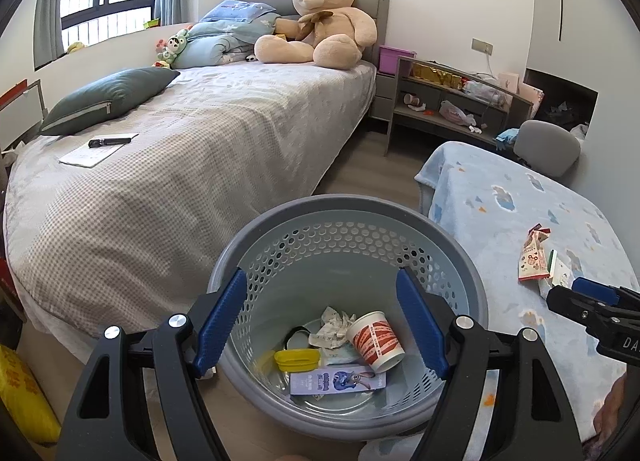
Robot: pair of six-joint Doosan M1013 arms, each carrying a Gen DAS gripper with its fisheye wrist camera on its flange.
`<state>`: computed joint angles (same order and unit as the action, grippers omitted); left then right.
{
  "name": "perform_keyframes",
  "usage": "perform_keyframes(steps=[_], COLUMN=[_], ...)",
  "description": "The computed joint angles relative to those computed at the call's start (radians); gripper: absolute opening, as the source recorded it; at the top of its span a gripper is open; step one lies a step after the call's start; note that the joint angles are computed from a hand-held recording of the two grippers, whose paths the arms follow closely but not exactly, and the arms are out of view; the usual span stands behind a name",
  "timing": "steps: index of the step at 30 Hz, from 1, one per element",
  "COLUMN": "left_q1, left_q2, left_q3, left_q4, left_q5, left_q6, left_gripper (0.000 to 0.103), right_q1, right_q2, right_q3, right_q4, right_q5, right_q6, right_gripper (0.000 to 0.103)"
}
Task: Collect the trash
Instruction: 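Withdraw both grippers from the basket back over the table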
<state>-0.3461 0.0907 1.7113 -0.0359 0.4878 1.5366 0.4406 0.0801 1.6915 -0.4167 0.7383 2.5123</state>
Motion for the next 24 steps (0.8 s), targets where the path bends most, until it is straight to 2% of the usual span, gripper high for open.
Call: perform_keyframes(steps=[14, 24], left_q1=[-0.049, -0.084], left_q2=[0.002, 0.01], left_q3=[-0.006, -0.013], left_q4=[-0.123, -0.111], left_q5=[0.017, 0.02], left_q6=[0.112, 0.113], left_gripper=[0.076, 0.076], right_q1=[-0.069, -0.117], right_q2=[-0.068, -0.012], right_q3=[0.087, 0.07], right_q4=[-0.099, -0.062], right_q5=[0.113, 0.118], right_q6=[0.15, 0.152], right_gripper=[0.081, 0.081])
